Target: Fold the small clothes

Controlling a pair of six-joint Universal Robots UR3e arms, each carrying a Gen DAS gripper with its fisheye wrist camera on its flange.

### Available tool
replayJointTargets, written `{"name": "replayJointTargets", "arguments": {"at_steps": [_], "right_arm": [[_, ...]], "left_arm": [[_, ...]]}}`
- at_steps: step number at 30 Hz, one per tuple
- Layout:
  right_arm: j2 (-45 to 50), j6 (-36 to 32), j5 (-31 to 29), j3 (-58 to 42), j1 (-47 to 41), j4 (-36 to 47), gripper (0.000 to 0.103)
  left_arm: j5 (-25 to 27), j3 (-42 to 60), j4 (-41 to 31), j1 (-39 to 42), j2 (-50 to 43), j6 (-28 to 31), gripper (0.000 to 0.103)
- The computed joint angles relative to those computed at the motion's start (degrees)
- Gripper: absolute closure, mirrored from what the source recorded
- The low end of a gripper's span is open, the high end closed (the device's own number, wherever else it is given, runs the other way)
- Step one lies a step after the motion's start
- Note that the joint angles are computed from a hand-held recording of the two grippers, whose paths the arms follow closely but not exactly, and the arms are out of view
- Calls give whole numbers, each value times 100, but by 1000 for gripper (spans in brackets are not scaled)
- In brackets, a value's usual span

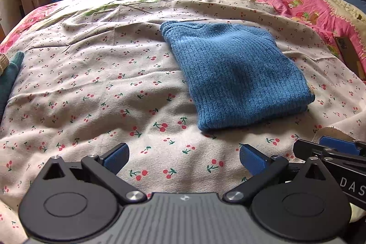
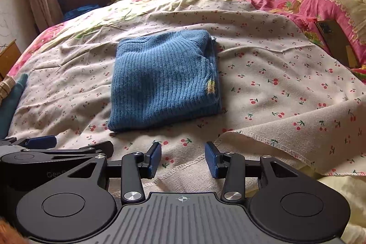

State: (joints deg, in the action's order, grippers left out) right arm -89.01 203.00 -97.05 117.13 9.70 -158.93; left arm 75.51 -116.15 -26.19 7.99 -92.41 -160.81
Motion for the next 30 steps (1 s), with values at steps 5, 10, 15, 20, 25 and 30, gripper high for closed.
{"name": "replayJointTargets", "arguments": {"at_steps": [5, 10, 15, 20, 25, 30], "right_arm": [[-49, 31, -10, 32, -2, 30, 61], [-94, 74, -35, 84, 11, 27, 61], [-117, 94, -41, 113, 17, 24, 61], [-161, 109, 7, 179, -7, 32, 61], [-136, 132, 7, 171, 16, 24, 61], [-120, 151, -7, 149, 38, 28, 61]], "left_arm": [[-18, -12, -48, -1, 30, 2, 0], [-41, -28, -97, 0, 58, 14, 0], [-26, -45, -125, -12, 82, -14, 0], [-20, -62, -187, -4, 93, -38, 0], [11, -57, -246, -4, 93, -74, 0], [18, -47, -291, 2, 114, -93, 0]]}}
